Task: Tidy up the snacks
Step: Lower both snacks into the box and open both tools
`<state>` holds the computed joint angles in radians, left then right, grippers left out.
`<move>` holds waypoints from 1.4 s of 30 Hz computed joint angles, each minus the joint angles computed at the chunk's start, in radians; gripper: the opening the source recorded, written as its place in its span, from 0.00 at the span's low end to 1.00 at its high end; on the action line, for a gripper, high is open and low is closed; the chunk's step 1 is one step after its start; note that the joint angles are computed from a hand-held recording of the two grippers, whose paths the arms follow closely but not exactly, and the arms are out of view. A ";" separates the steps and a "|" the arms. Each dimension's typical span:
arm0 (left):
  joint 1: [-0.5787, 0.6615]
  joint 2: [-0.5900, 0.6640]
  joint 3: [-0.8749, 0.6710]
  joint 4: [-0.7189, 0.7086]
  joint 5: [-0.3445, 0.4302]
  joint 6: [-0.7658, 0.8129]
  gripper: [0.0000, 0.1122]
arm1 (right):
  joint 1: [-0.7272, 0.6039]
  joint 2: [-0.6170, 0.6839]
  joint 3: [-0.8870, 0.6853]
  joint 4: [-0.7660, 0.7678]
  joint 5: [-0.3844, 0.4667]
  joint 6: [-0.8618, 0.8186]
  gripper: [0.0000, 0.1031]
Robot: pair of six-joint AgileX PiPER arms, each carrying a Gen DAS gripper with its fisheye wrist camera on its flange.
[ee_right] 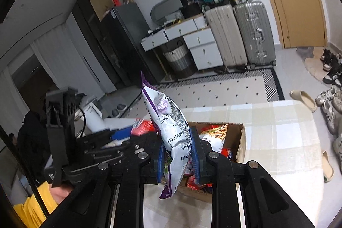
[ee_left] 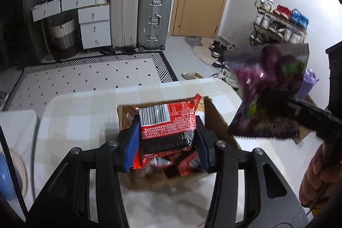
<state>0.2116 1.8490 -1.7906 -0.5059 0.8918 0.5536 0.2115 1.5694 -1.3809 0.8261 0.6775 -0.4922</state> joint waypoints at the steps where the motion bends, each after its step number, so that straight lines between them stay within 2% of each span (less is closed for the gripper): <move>1: -0.014 0.030 -0.041 0.017 0.007 -0.014 0.39 | -0.001 0.021 -0.015 -0.006 0.006 0.007 0.20; 7: -0.068 0.185 -0.243 0.087 0.077 -0.091 0.39 | -0.024 0.131 -0.078 0.003 0.059 0.015 0.20; 10: -0.075 0.241 -0.302 0.073 0.105 -0.095 0.39 | -0.023 0.151 -0.086 0.001 0.066 0.006 0.20; 15: -0.103 0.284 -0.320 0.098 0.083 -0.104 0.39 | -0.035 0.183 -0.090 0.005 0.087 0.001 0.20; 21: -0.120 0.407 -0.474 0.118 0.138 -0.170 0.39 | -0.045 0.201 -0.056 0.040 0.086 -0.029 0.20; 25: -0.117 0.444 -0.507 0.118 0.128 -0.178 0.40 | -0.042 0.212 -0.065 0.033 0.095 -0.033 0.20; 29: -0.111 0.491 -0.567 0.121 0.143 -0.202 0.45 | -0.040 0.218 -0.065 0.046 0.103 -0.032 0.20; 31: -0.101 0.485 -0.546 0.103 0.147 -0.184 0.48 | -0.043 0.224 -0.066 0.047 0.111 -0.030 0.20; 33: -0.103 0.504 -0.579 0.127 0.161 -0.200 0.56 | -0.044 0.229 -0.071 0.039 0.117 -0.027 0.20; 37: -0.105 0.535 -0.634 0.140 0.187 -0.232 0.60 | -0.050 0.239 -0.087 0.030 0.133 -0.024 0.20; 38: -0.108 0.528 -0.620 0.151 0.179 -0.237 0.63 | -0.047 0.240 -0.092 0.020 0.134 -0.019 0.21; 40: -0.099 0.490 -0.542 0.131 0.134 -0.207 0.63 | -0.047 0.251 -0.110 0.002 0.140 -0.013 0.21; 42: -0.099 0.481 -0.526 0.138 0.122 -0.201 0.65 | -0.046 0.260 -0.122 0.010 0.148 -0.012 0.21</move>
